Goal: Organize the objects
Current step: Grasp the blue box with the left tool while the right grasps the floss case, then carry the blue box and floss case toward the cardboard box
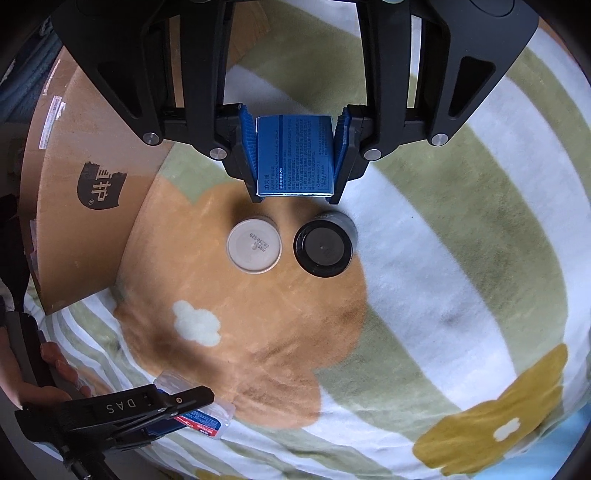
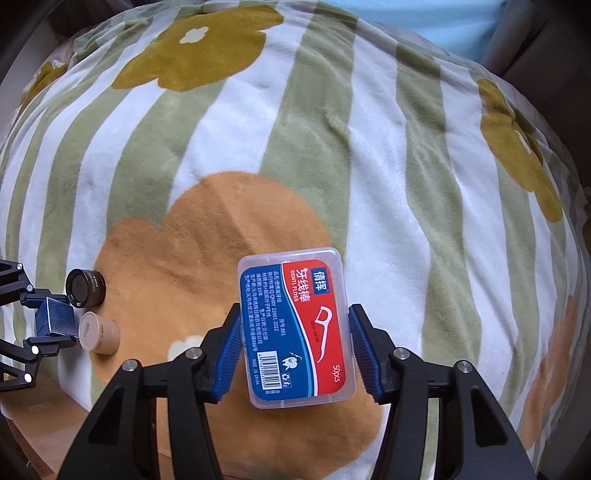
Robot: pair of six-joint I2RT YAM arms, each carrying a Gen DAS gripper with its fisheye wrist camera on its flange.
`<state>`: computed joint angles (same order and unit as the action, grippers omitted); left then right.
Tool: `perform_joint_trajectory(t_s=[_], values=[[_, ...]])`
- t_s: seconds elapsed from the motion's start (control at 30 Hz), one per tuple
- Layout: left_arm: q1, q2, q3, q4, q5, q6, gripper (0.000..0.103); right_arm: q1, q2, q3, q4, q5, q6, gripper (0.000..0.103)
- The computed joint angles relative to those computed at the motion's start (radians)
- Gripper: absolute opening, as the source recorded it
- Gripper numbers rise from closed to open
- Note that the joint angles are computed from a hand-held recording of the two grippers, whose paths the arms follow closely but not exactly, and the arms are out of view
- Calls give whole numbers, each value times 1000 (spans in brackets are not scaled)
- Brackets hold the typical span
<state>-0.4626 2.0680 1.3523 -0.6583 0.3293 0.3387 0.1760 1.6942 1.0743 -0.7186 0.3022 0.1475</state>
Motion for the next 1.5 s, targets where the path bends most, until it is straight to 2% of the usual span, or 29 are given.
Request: perform_joint_trajectory(t_s=[0.13,0.27,0.57,0.83,1.0,1.2,1.37,1.5], values=[[2,-39,-11,0,-4,-31,31,20,-76,-14,-40,3,3,51],[18,-120,-31,-16,2,-63,31,59,-65,70,-90,5,27,51],[49,-429,-82,-107,-12,-152,31,128,-178,205,-234,-15,9,51],[5,-698,-150,-211,-78,-308,31,274,-335,252,-385,4,52,51],[-86,-851,-253,-227,-143,-463,31,381,-441,212,-467,12,144,51],[-274,-1009,-380,-222,-269,-729,31,535,-559,109,-551,34,310,51],[-473,-1051,-474,-192,-380,-951,31,629,-658,-26,-567,30,460,51],[-604,-1040,-541,-150,-435,-1078,31,677,-747,-149,-557,-13,561,51]])
